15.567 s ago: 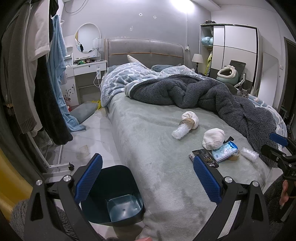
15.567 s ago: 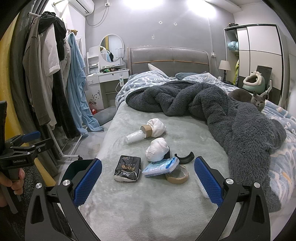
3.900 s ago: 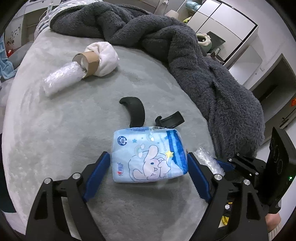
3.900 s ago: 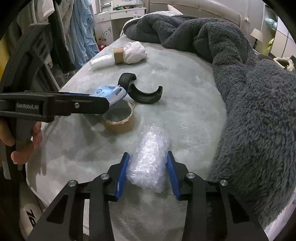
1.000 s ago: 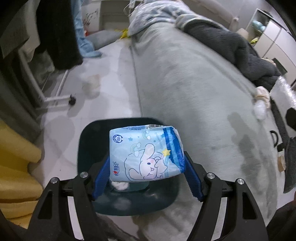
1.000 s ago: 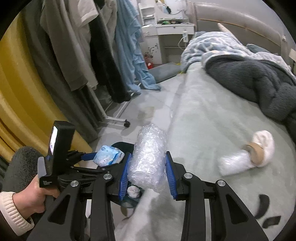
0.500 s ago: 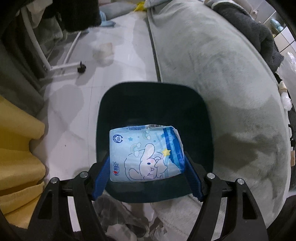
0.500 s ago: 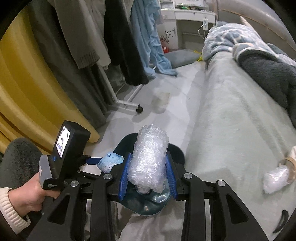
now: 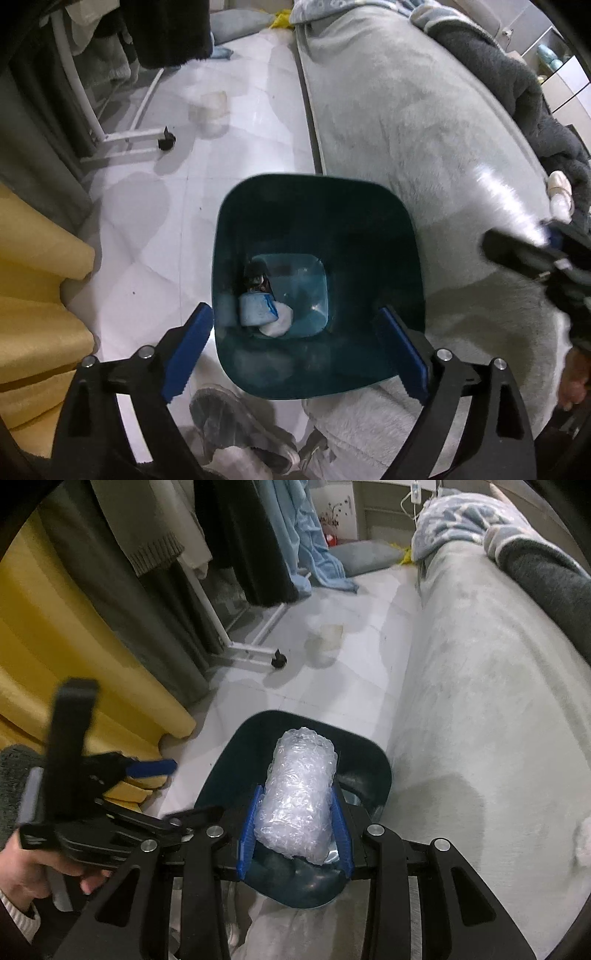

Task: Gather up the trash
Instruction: 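Carry both items over the teal bin and open both tools to drop them, then move both tools back toward the bed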

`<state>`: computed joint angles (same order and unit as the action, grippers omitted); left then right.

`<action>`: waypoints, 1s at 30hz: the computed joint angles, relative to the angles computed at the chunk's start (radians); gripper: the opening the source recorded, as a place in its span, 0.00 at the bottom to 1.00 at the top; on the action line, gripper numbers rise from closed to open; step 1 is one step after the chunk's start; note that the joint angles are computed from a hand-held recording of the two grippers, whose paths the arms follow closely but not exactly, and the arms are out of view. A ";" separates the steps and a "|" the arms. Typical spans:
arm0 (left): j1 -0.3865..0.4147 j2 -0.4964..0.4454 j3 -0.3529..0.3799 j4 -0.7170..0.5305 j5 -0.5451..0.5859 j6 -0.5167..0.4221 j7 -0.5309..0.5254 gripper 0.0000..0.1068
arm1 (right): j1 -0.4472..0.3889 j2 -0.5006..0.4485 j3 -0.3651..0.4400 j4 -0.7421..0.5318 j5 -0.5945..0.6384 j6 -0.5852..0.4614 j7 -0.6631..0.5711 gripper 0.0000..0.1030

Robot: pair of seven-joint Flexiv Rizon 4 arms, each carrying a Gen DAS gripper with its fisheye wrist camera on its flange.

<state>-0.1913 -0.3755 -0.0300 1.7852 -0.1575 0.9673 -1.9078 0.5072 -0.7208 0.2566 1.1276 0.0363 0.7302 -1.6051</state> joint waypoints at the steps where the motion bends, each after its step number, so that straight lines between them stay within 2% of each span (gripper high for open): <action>1: 0.001 0.005 0.001 0.003 0.000 0.009 0.000 0.86 | 0.003 -0.005 -0.002 -0.002 -0.002 -0.008 0.004 0.36; 5: -0.002 0.028 0.011 0.018 0.013 0.057 -0.011 0.87 | 0.011 -0.023 -0.007 -0.017 -0.010 -0.038 0.015 0.36; 16: -0.022 0.066 0.050 0.000 0.141 0.161 -0.080 0.88 | 0.029 -0.052 -0.015 -0.032 -0.025 -0.110 0.019 0.39; 18: -0.022 0.073 0.051 0.004 0.152 0.190 -0.086 0.88 | 0.030 -0.056 -0.018 -0.037 -0.029 -0.120 0.022 0.45; 20: -0.024 0.080 0.054 0.005 0.163 0.219 -0.094 0.88 | 0.030 -0.059 -0.021 -0.042 -0.031 -0.122 0.026 0.57; 23: -0.033 0.088 0.064 -0.006 0.195 0.249 -0.108 0.89 | 0.029 -0.056 -0.022 -0.045 -0.032 -0.116 0.030 0.65; 30: -0.071 0.096 0.093 -0.062 0.310 0.263 -0.150 0.92 | 0.019 -0.023 -0.016 -0.022 -0.025 -0.060 0.023 0.70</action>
<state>-0.2625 -0.2796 0.0629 1.7231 0.1526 1.2307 -2.0578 0.5263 -0.7441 0.2410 1.1058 0.0115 0.6705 -1.5825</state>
